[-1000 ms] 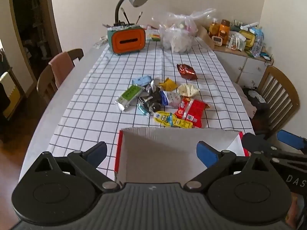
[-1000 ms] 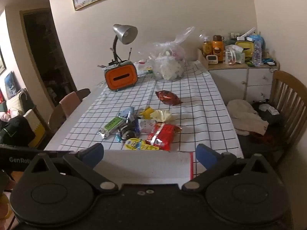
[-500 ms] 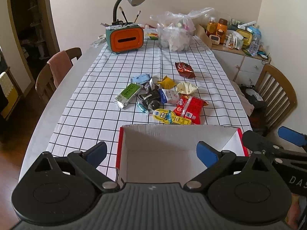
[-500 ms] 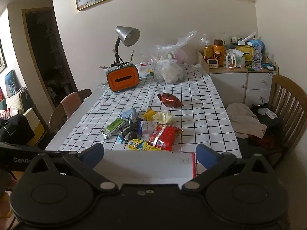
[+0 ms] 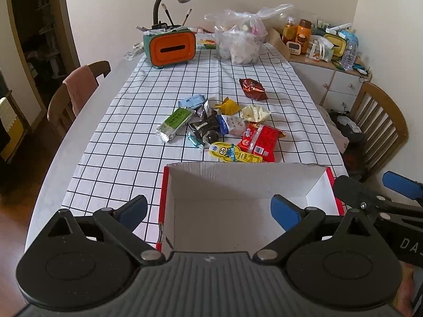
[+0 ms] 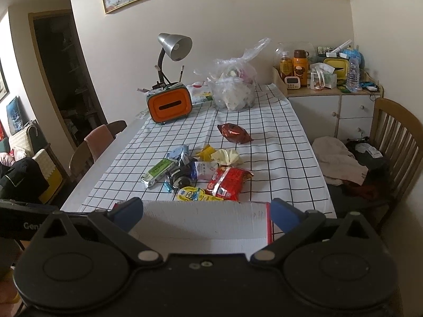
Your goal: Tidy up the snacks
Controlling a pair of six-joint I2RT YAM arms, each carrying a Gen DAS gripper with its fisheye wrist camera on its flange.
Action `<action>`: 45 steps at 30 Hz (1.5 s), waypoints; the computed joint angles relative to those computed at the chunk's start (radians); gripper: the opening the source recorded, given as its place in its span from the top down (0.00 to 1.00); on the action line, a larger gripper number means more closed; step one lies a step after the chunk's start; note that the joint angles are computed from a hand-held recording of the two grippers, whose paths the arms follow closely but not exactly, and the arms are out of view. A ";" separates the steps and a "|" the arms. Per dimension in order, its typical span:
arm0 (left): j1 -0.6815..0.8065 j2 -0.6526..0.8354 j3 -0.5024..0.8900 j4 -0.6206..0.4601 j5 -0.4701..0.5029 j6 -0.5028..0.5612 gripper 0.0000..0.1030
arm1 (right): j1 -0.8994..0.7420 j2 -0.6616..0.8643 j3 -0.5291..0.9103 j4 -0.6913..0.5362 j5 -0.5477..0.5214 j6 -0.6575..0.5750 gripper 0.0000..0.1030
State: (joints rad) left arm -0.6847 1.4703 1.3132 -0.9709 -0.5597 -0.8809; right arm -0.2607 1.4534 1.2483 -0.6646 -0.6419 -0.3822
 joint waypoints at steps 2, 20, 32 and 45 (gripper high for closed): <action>-0.005 -0.003 -0.002 -0.001 -0.003 -0.005 0.03 | 0.000 -0.002 -0.002 0.001 0.004 0.000 0.01; -0.021 0.007 0.017 -0.016 -0.013 -0.014 0.03 | -0.017 -0.012 0.002 -0.004 0.001 -0.003 0.01; -0.026 0.023 0.036 -0.012 -0.013 -0.009 0.03 | -0.025 -0.014 -0.001 0.004 0.001 -0.013 0.01; 0.042 0.063 0.078 -0.010 -0.025 0.040 0.03 | 0.006 0.098 0.117 -0.067 -0.007 -0.099 0.01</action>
State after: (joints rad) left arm -0.6425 1.5337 1.3917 -0.9809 -0.5842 -0.8405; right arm -0.2552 1.5518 1.3651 -0.7321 -0.6490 -0.4815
